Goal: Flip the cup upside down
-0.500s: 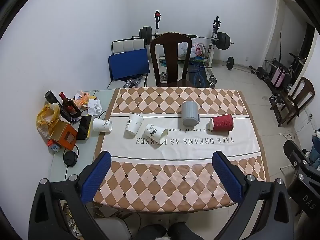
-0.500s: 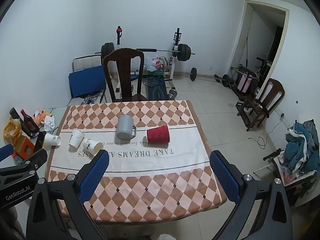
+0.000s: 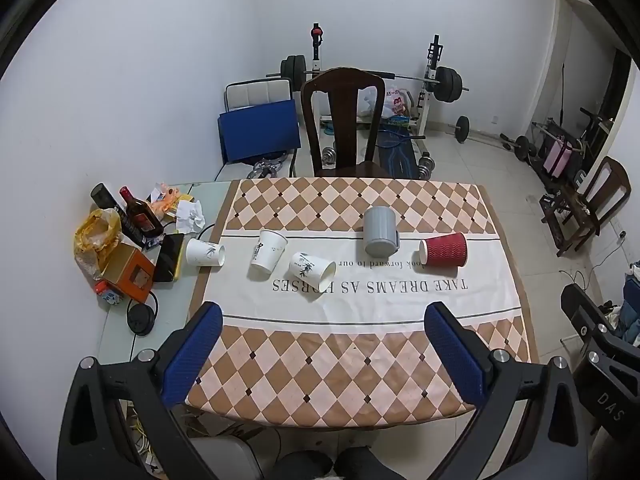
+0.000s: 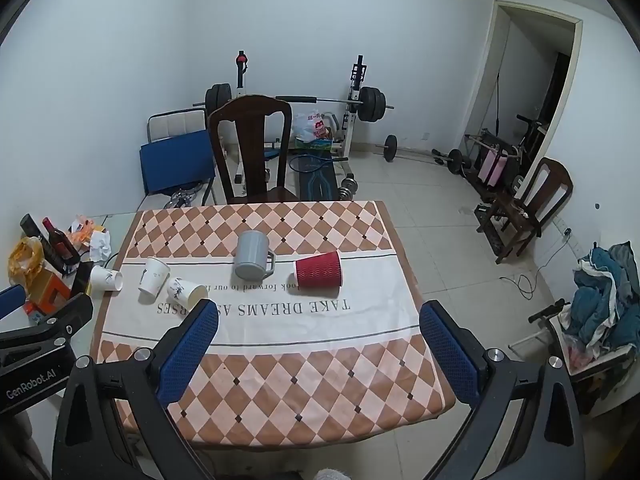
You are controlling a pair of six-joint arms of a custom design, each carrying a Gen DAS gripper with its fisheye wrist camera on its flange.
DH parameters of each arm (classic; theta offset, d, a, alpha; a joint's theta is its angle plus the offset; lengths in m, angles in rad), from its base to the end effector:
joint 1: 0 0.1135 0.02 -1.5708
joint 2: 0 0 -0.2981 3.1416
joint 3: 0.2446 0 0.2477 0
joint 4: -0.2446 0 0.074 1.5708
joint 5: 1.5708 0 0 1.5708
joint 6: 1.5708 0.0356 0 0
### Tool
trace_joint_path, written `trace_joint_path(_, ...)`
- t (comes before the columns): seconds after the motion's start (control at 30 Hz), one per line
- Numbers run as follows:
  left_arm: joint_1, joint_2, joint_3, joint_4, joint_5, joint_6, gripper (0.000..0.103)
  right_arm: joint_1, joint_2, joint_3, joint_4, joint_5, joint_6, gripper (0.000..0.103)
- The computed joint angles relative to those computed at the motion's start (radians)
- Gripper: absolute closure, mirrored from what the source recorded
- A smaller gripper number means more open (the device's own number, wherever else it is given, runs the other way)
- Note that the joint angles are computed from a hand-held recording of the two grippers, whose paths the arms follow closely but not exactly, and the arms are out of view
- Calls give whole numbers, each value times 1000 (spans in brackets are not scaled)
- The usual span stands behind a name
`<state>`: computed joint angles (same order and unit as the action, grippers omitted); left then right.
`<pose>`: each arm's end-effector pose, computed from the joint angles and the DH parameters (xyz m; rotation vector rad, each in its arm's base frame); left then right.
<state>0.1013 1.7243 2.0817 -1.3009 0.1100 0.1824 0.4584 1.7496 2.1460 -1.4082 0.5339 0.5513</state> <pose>0.3326 0.0299 0.4598 0.1463 2.5019 -0.0217 0.3013 0.1285 0.4663 0.2990 2.3839 -0.2408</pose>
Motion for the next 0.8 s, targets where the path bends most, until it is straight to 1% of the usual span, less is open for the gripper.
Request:
trace_joint_path(0.5, 8, -1, 0, 1, 9, 1, 0, -1, 4, 5, -6, 6, -5, 1)
trace_joint_path(0.53, 8, 2, 6, -5, 10, 2, 0, 0, 3, 2, -5, 5, -4, 1)
trace_joint_path(0.57, 1, 32, 63, -28, 7, -4, 0, 0, 2, 0, -5, 5, -4, 1)
trace_joint_path(0.63, 1, 34, 67, -31, 5, -5, 0, -12, 19, 38, -22, -6, -13, 1)
trace_joint_path(0.77, -1, 41, 83, -40, 4, -8, 0, -12, 16, 33, -20, -7, -13, 1)
trace_joint_path(0.8, -1, 34, 68, -31, 5, -7, 0, -11, 14, 30, -18, -7, -13, 1)
